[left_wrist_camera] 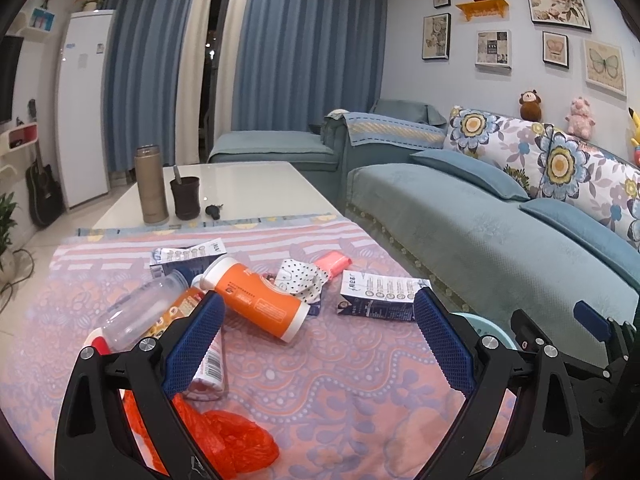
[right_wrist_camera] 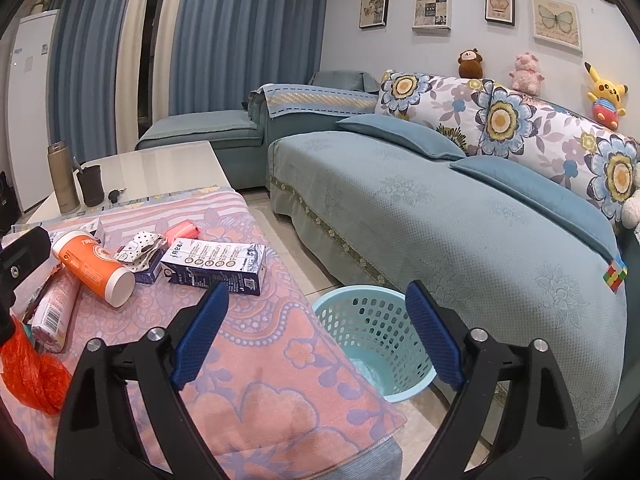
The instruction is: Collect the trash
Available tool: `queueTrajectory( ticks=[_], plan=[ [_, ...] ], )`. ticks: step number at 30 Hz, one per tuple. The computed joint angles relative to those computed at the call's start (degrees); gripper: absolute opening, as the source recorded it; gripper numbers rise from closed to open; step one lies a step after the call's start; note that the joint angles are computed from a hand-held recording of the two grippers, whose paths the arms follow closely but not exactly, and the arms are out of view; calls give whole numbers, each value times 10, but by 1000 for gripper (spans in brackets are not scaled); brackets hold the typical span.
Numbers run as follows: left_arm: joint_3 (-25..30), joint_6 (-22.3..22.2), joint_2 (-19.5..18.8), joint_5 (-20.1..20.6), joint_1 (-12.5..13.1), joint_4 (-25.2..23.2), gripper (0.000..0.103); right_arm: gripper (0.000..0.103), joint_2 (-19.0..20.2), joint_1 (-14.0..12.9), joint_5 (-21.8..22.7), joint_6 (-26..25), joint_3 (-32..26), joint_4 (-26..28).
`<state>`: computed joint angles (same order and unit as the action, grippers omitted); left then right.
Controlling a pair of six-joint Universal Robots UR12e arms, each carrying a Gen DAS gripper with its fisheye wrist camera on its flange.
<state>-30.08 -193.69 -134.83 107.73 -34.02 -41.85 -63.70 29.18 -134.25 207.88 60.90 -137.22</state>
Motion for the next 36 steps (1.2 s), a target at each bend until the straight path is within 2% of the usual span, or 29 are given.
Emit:
queueTrajectory(
  ticks=[19,23,27,29,31,33,36],
  plan=[
    [1,0,0,-3,0,1,93,84,-4,-3,15,0,4,-1],
    [1,-8,1,-7,1,-4,92,84,-2,-6,39,-22,2,-19],
    [-10,-20,10,-14,6,0,92,84,12,-6,72,-69,-19,-42],
    [-26,-26,22,-20,14,6,92,79,19,-7,99,-100,-30,-56],
    [-58,-36,44,-8,24,18,93,62,31,-10,143,-131,-52,-52],
    [-99,-43,71,-8,37,16,93,52,45,-12,177,-150,-77,-39],
    [-159,-58,108,10,55,3,93,43,69,-14,224,-171,-116,-23]
  ],
)
